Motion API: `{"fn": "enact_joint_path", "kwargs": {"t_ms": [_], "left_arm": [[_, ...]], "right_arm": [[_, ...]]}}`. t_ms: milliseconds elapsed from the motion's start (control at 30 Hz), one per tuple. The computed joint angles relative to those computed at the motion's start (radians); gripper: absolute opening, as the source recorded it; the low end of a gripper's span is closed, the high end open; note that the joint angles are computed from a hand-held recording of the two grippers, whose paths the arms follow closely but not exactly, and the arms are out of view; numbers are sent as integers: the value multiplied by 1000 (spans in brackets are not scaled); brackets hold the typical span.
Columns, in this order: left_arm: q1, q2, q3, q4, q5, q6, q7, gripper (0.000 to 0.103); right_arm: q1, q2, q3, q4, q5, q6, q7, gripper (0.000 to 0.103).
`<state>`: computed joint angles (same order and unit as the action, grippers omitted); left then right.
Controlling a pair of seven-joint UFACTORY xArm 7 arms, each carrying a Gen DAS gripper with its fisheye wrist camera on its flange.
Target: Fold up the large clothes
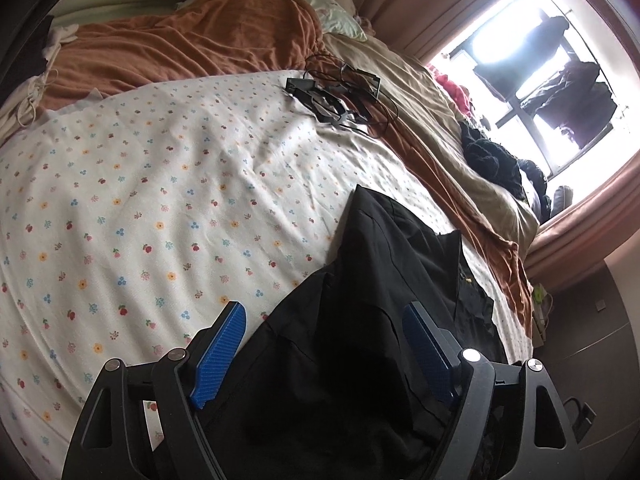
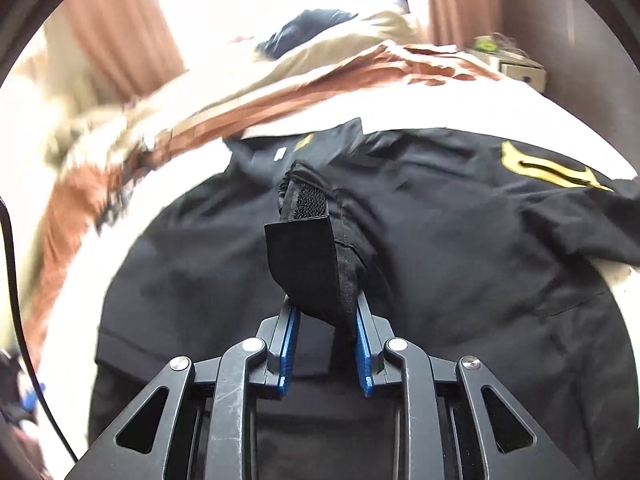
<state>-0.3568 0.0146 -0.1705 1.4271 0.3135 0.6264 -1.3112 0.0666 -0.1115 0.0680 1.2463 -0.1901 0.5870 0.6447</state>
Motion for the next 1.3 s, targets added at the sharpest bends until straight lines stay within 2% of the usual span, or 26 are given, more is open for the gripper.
{"fn": "enact_joint_path", "kwargs": {"t_ms": [100,133,233,267,400,467,600,633,667,700,800,833,867,1067,1300], "left_arm": [[-5,10,-3,13,3,3,10,82],[-7,14,-3,19,2,6,18,82],[-12,18,0,25,12,16,16,82],[-13,18,1,24,15,17,13,82],[-14,19,4,23,30,35,4,80],[-15,22,4,26,38,48,-1,75],[-20,40,4,31,37,44,10,70],[-24,50,4,40,43,49,17,66],[-28,63,5,53,47,58,27,63],[-32,76,6,64,48,63,40,62],[-44,122,11,95,24,76,87,44],[-46,135,13,103,2,79,108,37],[-48,146,16,106,-14,72,123,35],[-81,191,46,152,11,118,131,33],[-85,211,63,154,7,159,117,33]], "right_arm": [[-35,-47,-29,-47,11,-32,13,26],[-49,-58,-36,-61,13,-32,24,30],[-81,-75,-70,-96,91,-22,39,58],[-85,-84,-91,-119,157,-17,32,61],[-64,-103,-141,-181,404,12,-74,61],[-58,-94,-143,-183,467,30,-119,61],[-55,-60,-141,-170,561,7,-204,61],[-52,-46,-138,-165,583,-3,-221,61],[-51,-27,-138,-156,606,-15,-248,60],[-55,-13,-133,-152,609,-32,-264,53],[-70,30,-128,-127,615,-49,-309,12],[-75,35,-130,-126,639,-52,-331,11],[-78,46,-134,-125,692,-74,-372,10],[-120,112,-126,-56,746,-119,-440,7],[-162,180,-105,20,773,-110,-454,6]]}}
